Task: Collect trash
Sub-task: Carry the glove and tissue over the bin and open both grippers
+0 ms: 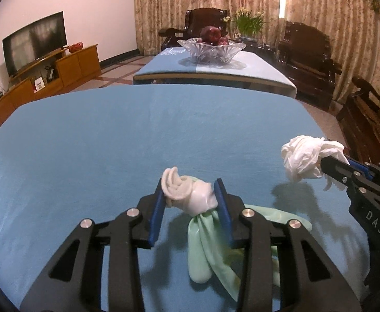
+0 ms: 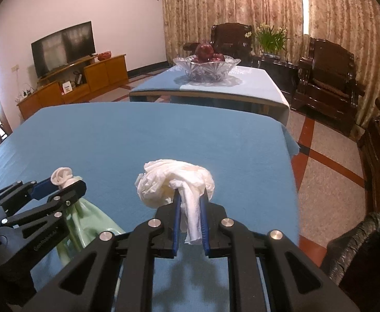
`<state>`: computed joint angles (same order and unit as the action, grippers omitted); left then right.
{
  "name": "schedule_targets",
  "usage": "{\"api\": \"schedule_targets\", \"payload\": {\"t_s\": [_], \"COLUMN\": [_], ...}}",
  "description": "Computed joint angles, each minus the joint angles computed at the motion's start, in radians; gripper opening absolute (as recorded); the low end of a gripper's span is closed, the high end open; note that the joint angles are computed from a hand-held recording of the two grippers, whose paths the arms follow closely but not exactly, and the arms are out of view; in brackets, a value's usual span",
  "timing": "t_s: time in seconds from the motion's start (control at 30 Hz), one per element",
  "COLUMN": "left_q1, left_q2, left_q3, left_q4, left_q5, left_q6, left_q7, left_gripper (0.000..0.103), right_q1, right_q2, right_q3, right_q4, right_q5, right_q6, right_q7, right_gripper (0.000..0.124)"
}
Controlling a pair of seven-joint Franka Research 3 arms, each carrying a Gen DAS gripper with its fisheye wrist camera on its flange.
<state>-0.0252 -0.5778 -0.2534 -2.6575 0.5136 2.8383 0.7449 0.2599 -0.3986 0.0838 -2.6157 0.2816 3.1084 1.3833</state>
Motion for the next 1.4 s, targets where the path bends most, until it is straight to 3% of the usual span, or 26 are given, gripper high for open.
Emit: {"api": "schedule_targets", "payload": {"t_s": [0.3, 0.7, 1.1, 1.4], "left_q1": [-0.048, -0.141, -0.231, -0.244], "left_q2": [-0.090, -0.167, -0.084, 0.047], "left_q3": [0.006, -0.047, -0.139, -0.215], "left_q4": [-0.016, 0.004, 0.083, 0.172], "left_q5": [-0.030, -0.067, -0.051, 0.028], "left_q6": [-0.030, -0.077, -0.056, 0.001], "left_q7": [0.021, 0.014, -0.051, -0.121], "left_gripper": [0.036, 0.036, 0.036, 0.036], "right_q1": [0.024, -0.042, -0.223, -0.384], "right_q2": [-0.126, -0.357, -0.612, -0.695], "right_q3": [-0.036, -0.054, -0.099, -0.153], "right_q4": [-0.065, -0.176, -0.305, -0.343], "right_q5": [0.026, 0.027, -0.017, -0.047], "right_q6": [-0.013, -0.081, -0.208, -0.264], "right_q7": [-0.028, -0.037, -0.074, -0.134], "right_gripper": [0.013, 0.013, 0.013, 0.013]}}
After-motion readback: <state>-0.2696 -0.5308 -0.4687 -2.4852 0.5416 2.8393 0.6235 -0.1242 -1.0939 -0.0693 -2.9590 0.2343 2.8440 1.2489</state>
